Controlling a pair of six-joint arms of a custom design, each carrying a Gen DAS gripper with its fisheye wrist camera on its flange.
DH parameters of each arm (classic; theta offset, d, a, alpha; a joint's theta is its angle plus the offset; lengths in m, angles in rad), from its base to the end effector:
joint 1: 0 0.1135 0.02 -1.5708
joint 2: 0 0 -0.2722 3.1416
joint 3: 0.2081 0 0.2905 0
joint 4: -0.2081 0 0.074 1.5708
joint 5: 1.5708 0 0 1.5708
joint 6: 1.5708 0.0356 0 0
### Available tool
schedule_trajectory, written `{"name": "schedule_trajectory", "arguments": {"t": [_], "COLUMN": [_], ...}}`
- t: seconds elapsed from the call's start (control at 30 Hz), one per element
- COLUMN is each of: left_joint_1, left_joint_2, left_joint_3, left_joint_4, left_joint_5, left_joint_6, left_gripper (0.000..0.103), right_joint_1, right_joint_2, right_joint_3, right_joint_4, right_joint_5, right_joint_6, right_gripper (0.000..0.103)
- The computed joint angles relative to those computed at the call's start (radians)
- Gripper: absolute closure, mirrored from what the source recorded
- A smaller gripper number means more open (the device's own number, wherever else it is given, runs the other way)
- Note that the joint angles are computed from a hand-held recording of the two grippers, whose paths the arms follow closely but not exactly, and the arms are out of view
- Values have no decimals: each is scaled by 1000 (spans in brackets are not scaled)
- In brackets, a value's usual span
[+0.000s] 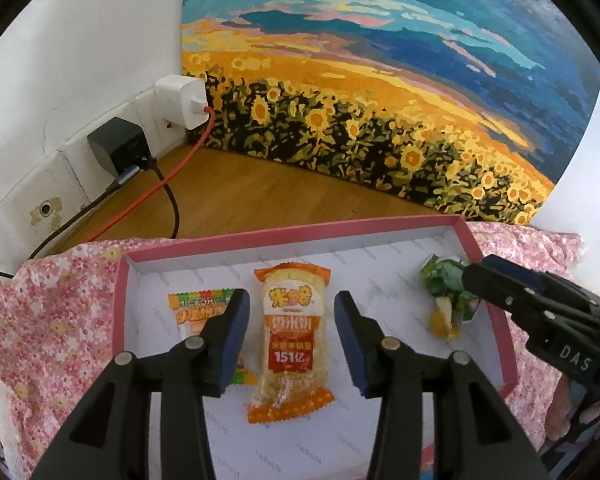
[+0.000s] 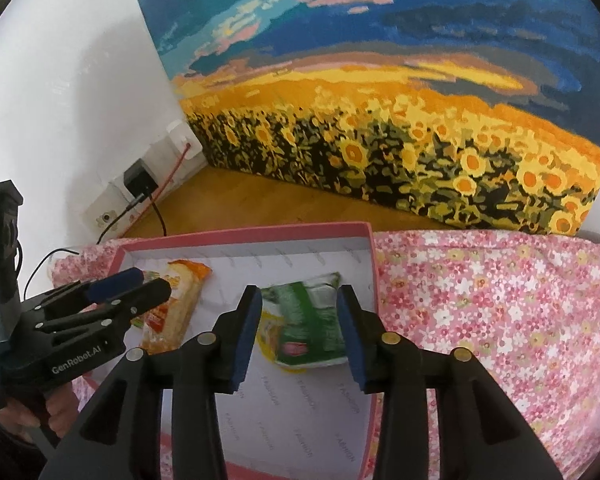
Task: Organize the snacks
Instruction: 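Open the left tool over the tray while the right tool releases the green bag, then withdraw both tools from the tray back toward the remaining snack pile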
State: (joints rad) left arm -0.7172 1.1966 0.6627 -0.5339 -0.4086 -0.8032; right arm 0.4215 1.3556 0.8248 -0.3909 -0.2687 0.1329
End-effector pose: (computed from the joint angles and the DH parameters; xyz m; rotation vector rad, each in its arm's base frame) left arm 0.1956 -0.1518 0.1804 -0.2407 2.4945 -0.0673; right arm 0.2725 0.1325 0.2010 -0.4781 2.4893 0.5623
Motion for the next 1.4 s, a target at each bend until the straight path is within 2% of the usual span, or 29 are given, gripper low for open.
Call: {"name": "schedule_trajectory", "arguments": {"t": [0.57, 1.13, 1.4], "left_joint_1": [-143, -403, -526], "left_joint_2": [-116, -175, -144], "left_joint_3": [5, 54, 66], "left_joint_4": [-170, -400, -465], "left_joint_5": [-55, -172, -174], "left_joint_6": [-196, -491, -628], "left_gripper": [57, 57, 57], "right_joint_1": [-7, 28, 53], "right_joint_2": [-172, -410, -519], "right_joint_3": [-52, -102, -131], "right_joint_4": [-107, -289, -391], "right_joint_5": [7, 56, 77], "right_joint_6": [23, 44, 58], "right_gripper": [58, 58, 58]}}
